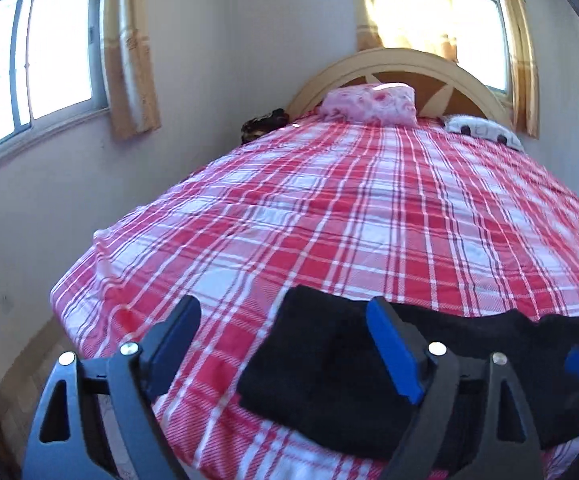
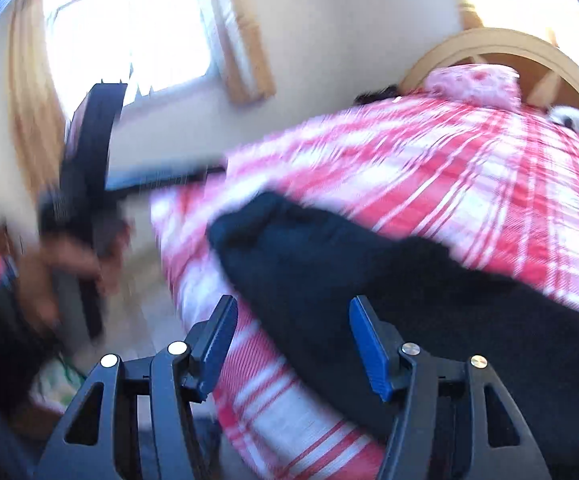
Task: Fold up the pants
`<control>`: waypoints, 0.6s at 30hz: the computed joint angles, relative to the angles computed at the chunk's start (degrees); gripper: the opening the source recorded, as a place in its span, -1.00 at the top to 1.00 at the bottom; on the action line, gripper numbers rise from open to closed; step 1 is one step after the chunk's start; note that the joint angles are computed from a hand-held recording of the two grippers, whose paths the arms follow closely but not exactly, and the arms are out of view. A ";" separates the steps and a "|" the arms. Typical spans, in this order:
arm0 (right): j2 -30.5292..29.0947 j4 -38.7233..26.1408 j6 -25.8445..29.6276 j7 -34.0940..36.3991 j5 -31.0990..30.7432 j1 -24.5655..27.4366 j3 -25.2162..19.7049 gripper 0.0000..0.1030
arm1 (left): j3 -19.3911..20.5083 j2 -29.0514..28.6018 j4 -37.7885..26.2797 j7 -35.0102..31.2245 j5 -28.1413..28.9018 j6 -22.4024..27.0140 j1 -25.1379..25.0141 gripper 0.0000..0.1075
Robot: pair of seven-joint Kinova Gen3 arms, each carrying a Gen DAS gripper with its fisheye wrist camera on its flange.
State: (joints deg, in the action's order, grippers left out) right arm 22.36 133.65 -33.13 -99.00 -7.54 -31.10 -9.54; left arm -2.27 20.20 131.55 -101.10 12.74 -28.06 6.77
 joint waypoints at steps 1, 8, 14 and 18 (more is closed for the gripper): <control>-0.44 -0.03 -0.33 -2.19 1.44 2.60 -0.50 -0.17 | 0.26 1.24 -1.31 -0.40 0.34 1.08 0.36 -0.63; 3.80 -9.52 9.94 -12.65 12.09 16.48 -3.62 -0.17 | -2.09 7.93 -7.33 2.74 0.56 12.21 3.13 -0.42; 11.06 -16.36 17.03 -21.27 23.93 25.42 -13.17 -0.17 | -6.56 9.26 -3.99 -1.26 5.39 5.76 9.73 -0.44; 11.66 -18.59 25.47 -20.17 26.45 26.86 -17.78 -0.17 | -5.93 9.70 -4.18 -1.92 6.47 5.24 9.30 -0.51</control>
